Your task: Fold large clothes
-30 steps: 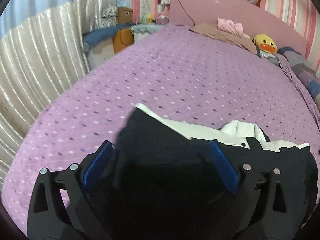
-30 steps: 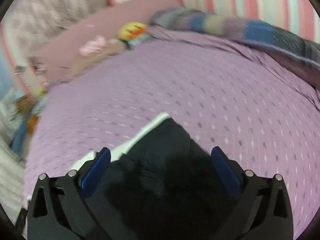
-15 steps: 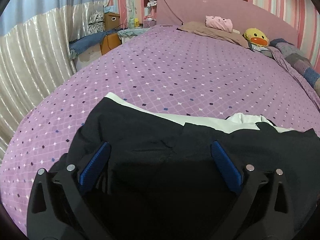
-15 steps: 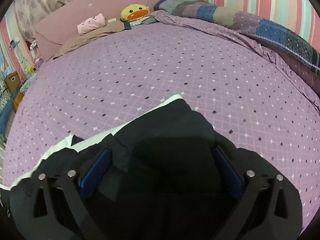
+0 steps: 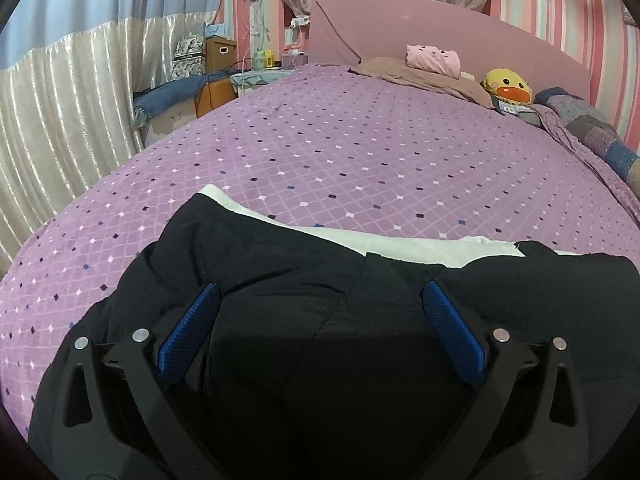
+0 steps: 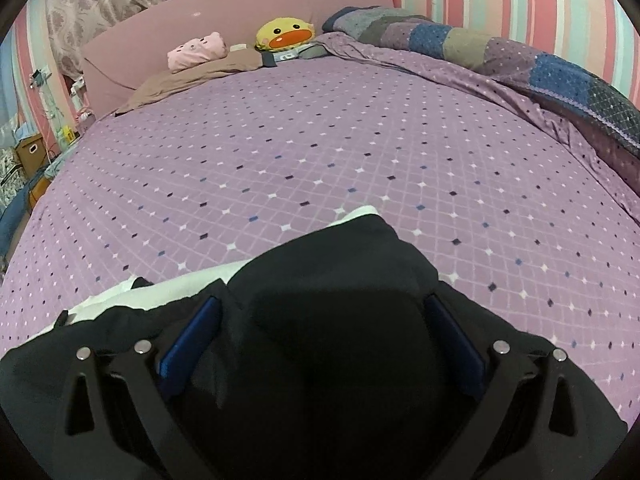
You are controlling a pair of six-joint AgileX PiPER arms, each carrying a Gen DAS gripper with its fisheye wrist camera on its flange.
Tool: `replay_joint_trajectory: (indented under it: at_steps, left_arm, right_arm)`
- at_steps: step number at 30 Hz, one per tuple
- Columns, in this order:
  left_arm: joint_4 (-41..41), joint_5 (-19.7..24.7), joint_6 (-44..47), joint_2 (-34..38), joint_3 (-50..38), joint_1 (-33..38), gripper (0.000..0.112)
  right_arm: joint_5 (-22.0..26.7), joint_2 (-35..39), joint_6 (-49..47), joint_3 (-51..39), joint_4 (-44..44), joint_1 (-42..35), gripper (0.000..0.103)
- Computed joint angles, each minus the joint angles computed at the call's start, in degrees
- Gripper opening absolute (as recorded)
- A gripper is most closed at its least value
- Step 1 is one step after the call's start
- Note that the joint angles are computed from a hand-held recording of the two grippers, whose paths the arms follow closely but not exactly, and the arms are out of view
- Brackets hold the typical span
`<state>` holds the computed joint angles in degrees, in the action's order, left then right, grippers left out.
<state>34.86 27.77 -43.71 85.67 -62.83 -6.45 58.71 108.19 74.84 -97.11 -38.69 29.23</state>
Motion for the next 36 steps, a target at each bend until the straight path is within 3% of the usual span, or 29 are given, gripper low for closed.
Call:
replay_joint_trajectory:
  at_steps: [4, 17, 21, 24, 26, 28, 32, 36]
  left_arm:
    - [-0.9, -1.6, 0.5, 0.6, 0.6, 0.6, 0.1]
    - [-12.9, 1.9, 13.4, 6.0, -5.0, 2.5, 0.1]
    - [-24.5, 7.6, 29.2, 3.5, -7.3, 5.4, 0.1]
    - [-25.0, 10.8, 36.9, -1.2, -7.0, 6.6, 0.1]
    - [-26.6, 8.5, 44.7, -6.4, -3.0, 8.2, 0.1]
    - [-29.9, 7.3, 50.8, -9.3, -0.1, 9.9, 0.1]
    - [-32.6, 0.9, 56.1, -12.8, 7.5, 11.7, 0.1]
    - [-48.5, 0.7, 69.6, -11.2, 7.9, 16.6, 0.1]
  right_arm:
    - [-2.2, 0.0, -0.2, 1.1, 0.8, -0.7, 0.102]
    - [-2.9, 1.1, -6.1, -0.4, 6.3, -2.8, 0.102]
    - [-9.4, -6.3, -16.8, 5.9, 9.2, -4.3, 0.101]
    - [-11.4, -15.1, -18.5, 13.9, -1.2, -1.1, 0.101]
    - [-14.6, -19.5, -25.3, 19.0, 0.3, -1.3, 0.101]
    - [-14.2, -20.6, -31.1, 20.5, 5.1, -2.7, 0.101]
    - [-23.6, -23.6, -39.7, 27.9, 16.5, -7.2, 0.101]
    - [-28.2, -23.7, -40.4, 30.8, 19.2, -9.0, 0.101]
